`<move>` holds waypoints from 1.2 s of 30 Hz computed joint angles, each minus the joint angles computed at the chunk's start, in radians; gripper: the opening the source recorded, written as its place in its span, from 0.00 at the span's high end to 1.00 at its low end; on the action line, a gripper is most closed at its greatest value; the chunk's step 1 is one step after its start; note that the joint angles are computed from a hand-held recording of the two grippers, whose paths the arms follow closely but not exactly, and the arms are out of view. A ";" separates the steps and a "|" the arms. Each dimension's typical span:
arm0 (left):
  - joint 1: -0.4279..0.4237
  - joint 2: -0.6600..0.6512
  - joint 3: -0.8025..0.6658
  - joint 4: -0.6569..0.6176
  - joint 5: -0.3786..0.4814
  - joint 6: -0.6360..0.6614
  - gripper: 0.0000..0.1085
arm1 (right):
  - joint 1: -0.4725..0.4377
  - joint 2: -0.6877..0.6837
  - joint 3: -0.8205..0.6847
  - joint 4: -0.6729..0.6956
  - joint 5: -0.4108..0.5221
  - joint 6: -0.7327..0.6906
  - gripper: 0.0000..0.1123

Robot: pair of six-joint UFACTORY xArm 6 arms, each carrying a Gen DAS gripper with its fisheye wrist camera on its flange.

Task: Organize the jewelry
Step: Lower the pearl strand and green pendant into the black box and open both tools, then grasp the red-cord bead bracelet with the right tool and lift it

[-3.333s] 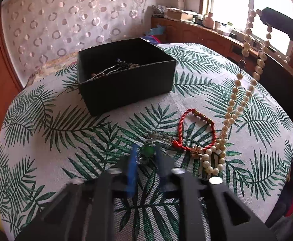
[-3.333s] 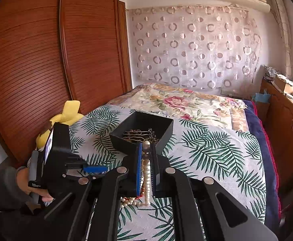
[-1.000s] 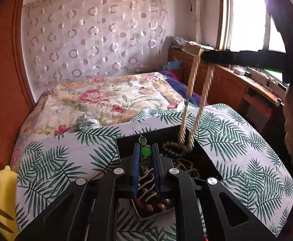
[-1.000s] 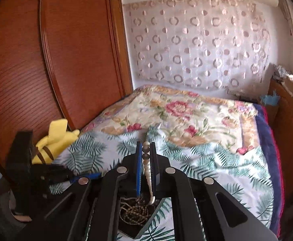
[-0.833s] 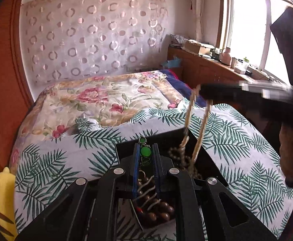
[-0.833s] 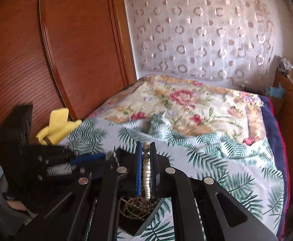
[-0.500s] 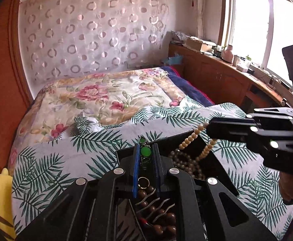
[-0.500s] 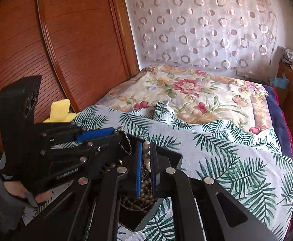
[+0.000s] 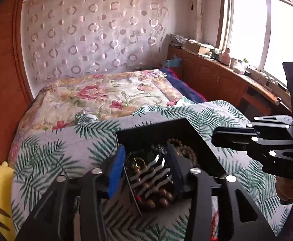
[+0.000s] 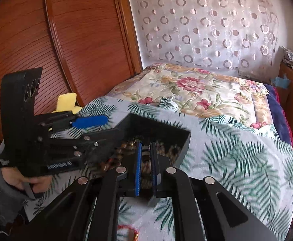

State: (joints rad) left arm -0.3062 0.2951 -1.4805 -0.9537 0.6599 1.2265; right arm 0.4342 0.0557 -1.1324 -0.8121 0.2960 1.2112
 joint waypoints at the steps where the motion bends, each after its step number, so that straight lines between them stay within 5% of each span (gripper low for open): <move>1: 0.008 -0.017 0.024 -0.012 0.001 0.020 0.57 | 0.012 -0.018 0.024 -0.021 0.006 0.029 0.91; 4: 0.024 -0.089 0.123 -0.060 -0.008 0.090 0.48 | 0.051 -0.054 0.077 -0.052 0.043 0.075 0.91; 6: 0.037 -0.133 0.183 -0.090 -0.003 0.125 0.43 | 0.077 -0.071 0.106 -0.060 0.071 0.090 0.81; 14: 0.068 -0.251 0.353 -0.116 0.000 0.182 0.33 | 0.128 -0.098 0.203 -0.030 0.089 0.114 0.80; 23: 0.106 -0.287 0.427 -0.113 0.024 0.191 0.32 | 0.179 -0.037 0.167 0.049 0.172 0.023 0.80; 24: 0.107 -0.290 0.432 -0.111 0.025 0.191 0.32 | 0.183 -0.033 0.162 0.048 0.181 0.019 0.93; 27: 0.104 -0.289 0.441 -0.104 0.018 0.194 0.32 | 0.187 -0.029 0.150 0.057 0.186 -0.007 0.93; 36: 0.100 -0.294 0.448 -0.097 0.024 0.183 0.31 | 0.198 -0.136 0.180 -0.160 0.235 0.226 0.93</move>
State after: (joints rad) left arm -0.2059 0.0015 -1.0324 -1.0512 0.6843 1.4098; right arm 0.6322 -0.0802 -0.9520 -0.9719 0.5308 1.4377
